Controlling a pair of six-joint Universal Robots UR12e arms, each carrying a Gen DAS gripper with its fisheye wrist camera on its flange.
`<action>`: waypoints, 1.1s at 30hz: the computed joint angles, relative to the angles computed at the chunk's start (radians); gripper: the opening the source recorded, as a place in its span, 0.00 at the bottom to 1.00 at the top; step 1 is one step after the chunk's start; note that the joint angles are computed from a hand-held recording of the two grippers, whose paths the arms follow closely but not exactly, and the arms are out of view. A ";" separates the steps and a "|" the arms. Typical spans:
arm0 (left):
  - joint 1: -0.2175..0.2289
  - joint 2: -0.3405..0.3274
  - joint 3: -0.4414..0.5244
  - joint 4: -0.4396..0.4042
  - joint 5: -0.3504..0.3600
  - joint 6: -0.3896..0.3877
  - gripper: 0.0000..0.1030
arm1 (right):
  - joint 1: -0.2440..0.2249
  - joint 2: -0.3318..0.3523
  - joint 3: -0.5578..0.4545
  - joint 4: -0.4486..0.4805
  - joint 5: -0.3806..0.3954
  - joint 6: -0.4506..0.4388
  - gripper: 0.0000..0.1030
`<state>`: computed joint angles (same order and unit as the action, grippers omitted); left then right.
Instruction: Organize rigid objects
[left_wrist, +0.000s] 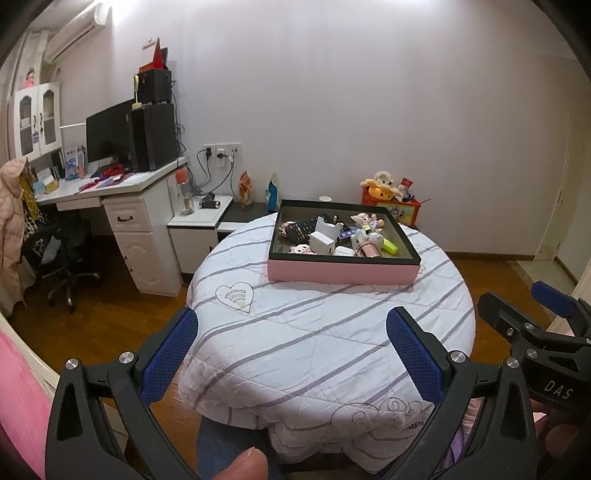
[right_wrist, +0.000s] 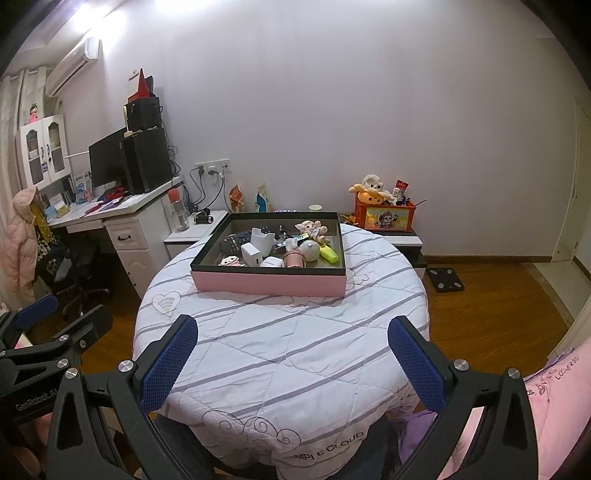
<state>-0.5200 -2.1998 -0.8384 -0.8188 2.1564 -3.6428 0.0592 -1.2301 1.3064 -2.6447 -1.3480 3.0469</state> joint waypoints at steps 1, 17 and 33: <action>0.001 0.001 -0.001 -0.001 -0.004 -0.001 1.00 | 0.000 0.000 0.000 0.001 0.000 0.000 1.00; 0.002 -0.001 0.009 -0.022 -0.013 0.001 1.00 | 0.002 0.000 0.000 0.004 0.000 -0.002 1.00; 0.002 -0.003 0.014 -0.032 -0.012 0.008 1.00 | 0.003 0.001 0.001 0.006 -0.002 0.000 1.00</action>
<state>-0.5176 -2.2032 -0.8245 -0.8507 2.1441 -3.6345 0.0618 -1.2289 1.3074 -2.6383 -1.3500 3.0470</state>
